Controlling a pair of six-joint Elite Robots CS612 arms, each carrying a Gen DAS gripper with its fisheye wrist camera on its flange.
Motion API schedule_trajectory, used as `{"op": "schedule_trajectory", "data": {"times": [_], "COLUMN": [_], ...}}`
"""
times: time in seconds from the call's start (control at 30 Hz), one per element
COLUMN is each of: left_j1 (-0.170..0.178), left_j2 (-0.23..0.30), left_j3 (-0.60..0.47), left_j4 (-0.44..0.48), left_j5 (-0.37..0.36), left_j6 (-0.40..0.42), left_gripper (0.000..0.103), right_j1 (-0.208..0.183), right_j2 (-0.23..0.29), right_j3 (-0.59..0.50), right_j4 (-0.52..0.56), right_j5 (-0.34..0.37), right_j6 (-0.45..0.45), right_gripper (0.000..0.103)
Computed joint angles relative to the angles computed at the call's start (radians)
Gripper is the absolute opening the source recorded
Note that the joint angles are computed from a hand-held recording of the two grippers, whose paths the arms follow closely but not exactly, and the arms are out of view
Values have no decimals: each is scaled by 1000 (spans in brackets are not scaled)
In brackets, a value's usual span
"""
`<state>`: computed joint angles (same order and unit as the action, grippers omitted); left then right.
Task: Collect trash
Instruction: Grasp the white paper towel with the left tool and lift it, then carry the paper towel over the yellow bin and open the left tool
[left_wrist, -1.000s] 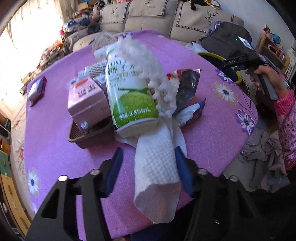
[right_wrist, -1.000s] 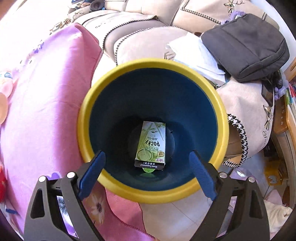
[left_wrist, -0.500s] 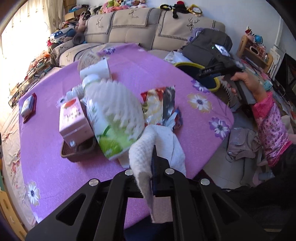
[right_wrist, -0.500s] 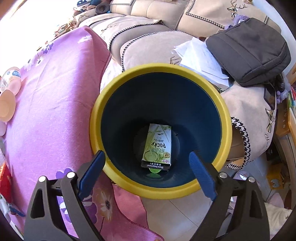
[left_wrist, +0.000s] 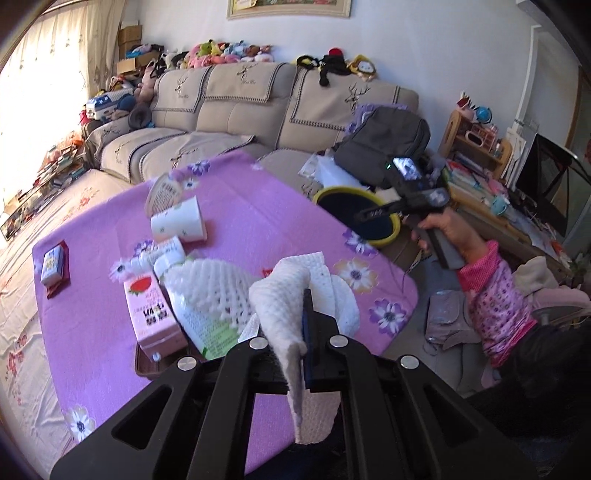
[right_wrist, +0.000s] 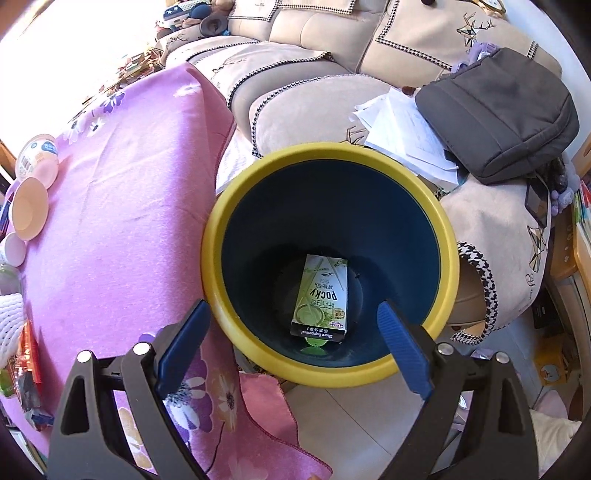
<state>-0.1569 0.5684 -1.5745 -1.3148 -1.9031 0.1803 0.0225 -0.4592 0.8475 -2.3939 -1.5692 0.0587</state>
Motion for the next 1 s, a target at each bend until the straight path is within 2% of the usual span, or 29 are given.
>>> {"op": "schedule_trajectory", "data": {"times": [0.27,0.47,0.73,0.9,1.0], "left_j1": [-11,-46,-107,-157,-185], "left_j2": [-54,-108,-218,-298,-345], "left_j3": [66,177,456,675,818], "left_j4": [-92,-153,-264,-324,-395], "left_j5": [-1,9,30,50,75], "left_j6": [19,59,102,118,114], "left_gripper": [5,5,5,5,5], "right_j1": [-4,-17,-38,-56,-66], "right_j2": [-36,-73,-111,-125,-131], "right_j3": [61,127,207,241,261], "right_j4": [-68,-143,-231,-258,-272], "right_j5": [-3,4,-8,-24,-26], "right_j6": [12,29,53,75,90], "right_gripper": [87,87,87,87,87]}}
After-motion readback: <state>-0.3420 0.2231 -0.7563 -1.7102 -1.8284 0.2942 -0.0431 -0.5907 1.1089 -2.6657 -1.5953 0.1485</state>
